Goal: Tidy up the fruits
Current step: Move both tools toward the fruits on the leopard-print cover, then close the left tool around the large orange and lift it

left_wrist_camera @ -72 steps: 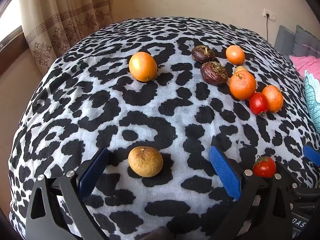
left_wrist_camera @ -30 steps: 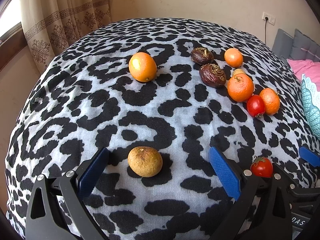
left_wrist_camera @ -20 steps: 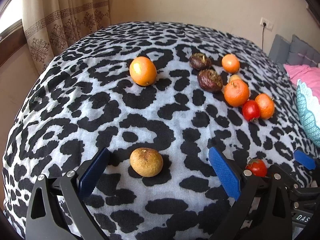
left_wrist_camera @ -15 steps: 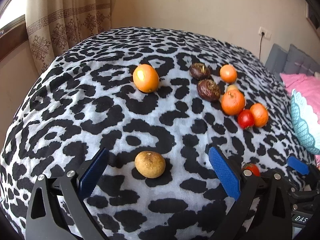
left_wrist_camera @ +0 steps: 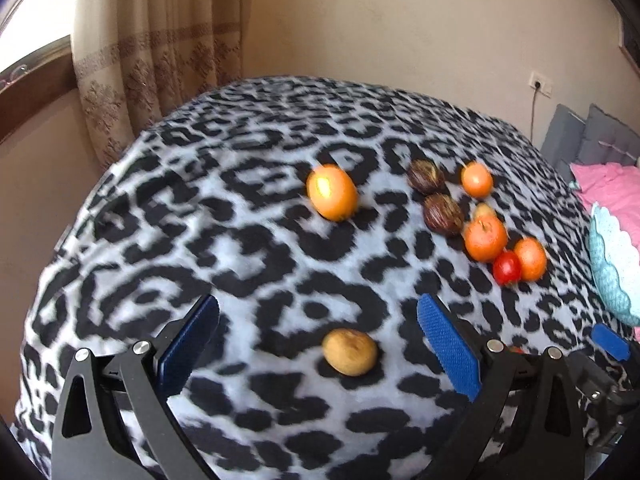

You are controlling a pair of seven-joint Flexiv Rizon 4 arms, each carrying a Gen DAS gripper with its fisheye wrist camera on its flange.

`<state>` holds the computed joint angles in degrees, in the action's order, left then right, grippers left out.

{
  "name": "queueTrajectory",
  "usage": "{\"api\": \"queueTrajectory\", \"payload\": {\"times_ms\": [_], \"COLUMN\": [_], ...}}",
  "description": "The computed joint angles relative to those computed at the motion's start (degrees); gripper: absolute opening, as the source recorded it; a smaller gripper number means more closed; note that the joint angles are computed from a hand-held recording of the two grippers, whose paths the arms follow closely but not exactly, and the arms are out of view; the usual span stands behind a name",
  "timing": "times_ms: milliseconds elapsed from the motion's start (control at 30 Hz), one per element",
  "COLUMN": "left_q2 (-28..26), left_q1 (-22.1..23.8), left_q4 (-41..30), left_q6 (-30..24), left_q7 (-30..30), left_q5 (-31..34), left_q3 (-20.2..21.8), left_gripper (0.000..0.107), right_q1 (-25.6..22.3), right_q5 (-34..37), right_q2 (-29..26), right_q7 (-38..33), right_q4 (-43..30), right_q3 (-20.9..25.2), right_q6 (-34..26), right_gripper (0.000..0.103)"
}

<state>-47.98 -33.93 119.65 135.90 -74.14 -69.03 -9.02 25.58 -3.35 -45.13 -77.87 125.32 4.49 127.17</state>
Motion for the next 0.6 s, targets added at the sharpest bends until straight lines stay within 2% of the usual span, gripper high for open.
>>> {"api": "queueTrajectory", "payload": {"times_ms": [200,367,467,600], "left_q2": [1.73,2.18,2.10,1.30], "left_q1": [1.25,1.82,1.84,2.34], "left_q4": [1.33,1.36,0.79,-1.89], "left_q6": [0.80,1.03,1.47,1.09], "left_q7": [-1.24,-1.20,-0.10,3.32], "left_q5": [0.28,-0.37,-1.12,-2.53], "left_q3": [0.53,0.78,0.79,0.43], "left_gripper": [0.098,0.098,0.098,0.094], "right_q1": [-0.73,-3.65,-5.35,-5.18], "right_q5": [0.15,-2.83,-5.49,-6.62], "right_q2": [0.59,-1.31,-2.61,-3.18], "right_q7": [-0.40,1.88,3.25,3.38], "right_q4": [-1.17,-2.79,-3.12,-3.06], "right_q3": [-0.06,1.82,2.88,2.71], "right_q6": [2.35,1.86,1.24,2.03], "right_gripper": [0.101,0.101,0.101,0.101]}}
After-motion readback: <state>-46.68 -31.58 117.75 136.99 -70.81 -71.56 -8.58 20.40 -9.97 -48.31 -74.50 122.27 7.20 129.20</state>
